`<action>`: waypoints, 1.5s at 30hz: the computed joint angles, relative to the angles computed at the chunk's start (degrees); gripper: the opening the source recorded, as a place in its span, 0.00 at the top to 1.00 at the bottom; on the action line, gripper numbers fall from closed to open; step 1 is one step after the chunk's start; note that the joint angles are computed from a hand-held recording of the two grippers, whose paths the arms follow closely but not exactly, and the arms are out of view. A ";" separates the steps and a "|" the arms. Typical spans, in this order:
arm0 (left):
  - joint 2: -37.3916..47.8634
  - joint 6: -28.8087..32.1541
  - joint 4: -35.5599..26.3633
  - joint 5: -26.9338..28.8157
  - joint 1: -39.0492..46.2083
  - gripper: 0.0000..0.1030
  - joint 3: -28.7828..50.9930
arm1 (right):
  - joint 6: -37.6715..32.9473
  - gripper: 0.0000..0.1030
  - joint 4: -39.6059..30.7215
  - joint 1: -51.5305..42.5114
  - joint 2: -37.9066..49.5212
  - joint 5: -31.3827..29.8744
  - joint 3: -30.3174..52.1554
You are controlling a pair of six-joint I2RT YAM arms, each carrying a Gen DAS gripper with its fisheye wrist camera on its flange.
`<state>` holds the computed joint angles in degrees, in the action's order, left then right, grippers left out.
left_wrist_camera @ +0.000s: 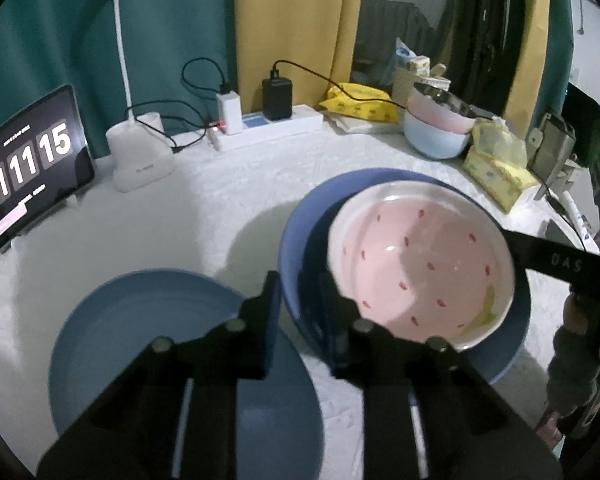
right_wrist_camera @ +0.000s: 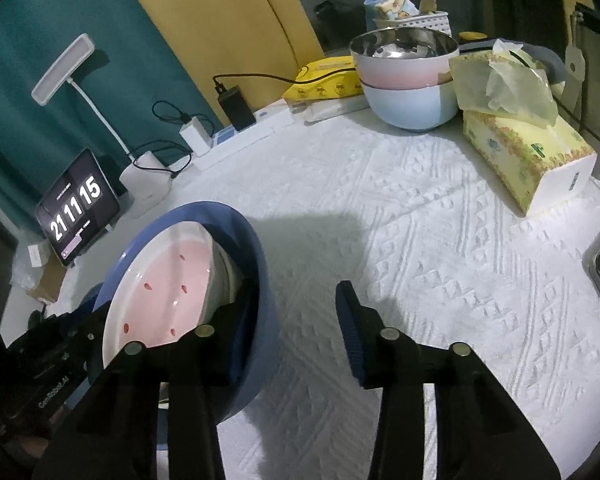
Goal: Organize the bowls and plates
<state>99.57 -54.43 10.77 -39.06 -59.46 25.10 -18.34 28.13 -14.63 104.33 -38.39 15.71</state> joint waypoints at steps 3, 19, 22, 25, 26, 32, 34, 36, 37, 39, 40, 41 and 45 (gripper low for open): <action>-0.10 -0.26 0.68 0.07 0.05 0.83 -0.30 | 0.52 0.80 1.25 1.09 -1.37 0.07 -1.39; -1.33 -0.63 -0.29 -0.16 -0.58 0.85 -0.25 | 3.85 0.92 2.52 3.98 -5.48 3.78 -4.26; -2.05 -0.74 -0.44 0.23 -0.49 0.85 -0.45 | 3.85 0.92 2.36 3.84 -6.74 3.94 -4.94; -3.47 -1.12 -1.43 -0.71 -1.09 0.85 -0.55 | 3.64 0.92 1.14 3.29 -8.77 3.70 -5.46; -3.85 -1.34 -1.94 -1.11 -1.36 0.85 -0.35 | 3.39 0.92 0.35 2.92 -9.70 3.37 -5.61; -4.77 -1.35 -3.11 -2.36 -2.14 0.85 -0.13 | 3.21 0.92 -3.67 2.13 -16.13 2.45 -6.84; -4.31 -1.07 -2.45 -2.19 -2.17 0.85 -0.17 | 3.42 0.92 -3.65 2.32 -17.20 3.00 -7.21; -3.41 -0.59 -1.20 -1.63 -1.88 0.85 -0.37 | 3.51 0.92 -3.85 2.00 -16.75 3.08 -7.01; -3.03 -0.53 -0.52 -1.04 -1.59 0.85 -0.51 | 3.52 0.92 -3.57 1.96 -16.26 3.31 -6.96; -2.62 -0.48 -0.22 -0.78 -1.57 0.85 -0.49 | 3.80 0.92 -2.57 2.09 -15.11 3.81 -7.03; -2.54 -0.58 -0.24 -0.85 -1.66 0.85 -0.46 | 3.86 0.92 -2.36 2.03 -14.56 3.86 -6.99; -2.45 -0.56 -0.23 -0.97 -1.75 0.85 -0.38 | 3.77 0.92 -2.41 1.88 -14.09 3.72 -6.86; -2.84 -0.31 0.13 -1.50 -1.85 0.85 -0.54 | 3.46 0.92 -3.11 1.04 -14.07 2.66 -6.76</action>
<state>96.73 -54.74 10.90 -40.57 -61.31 24.56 -14.87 25.02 -13.59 90.26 -35.73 8.95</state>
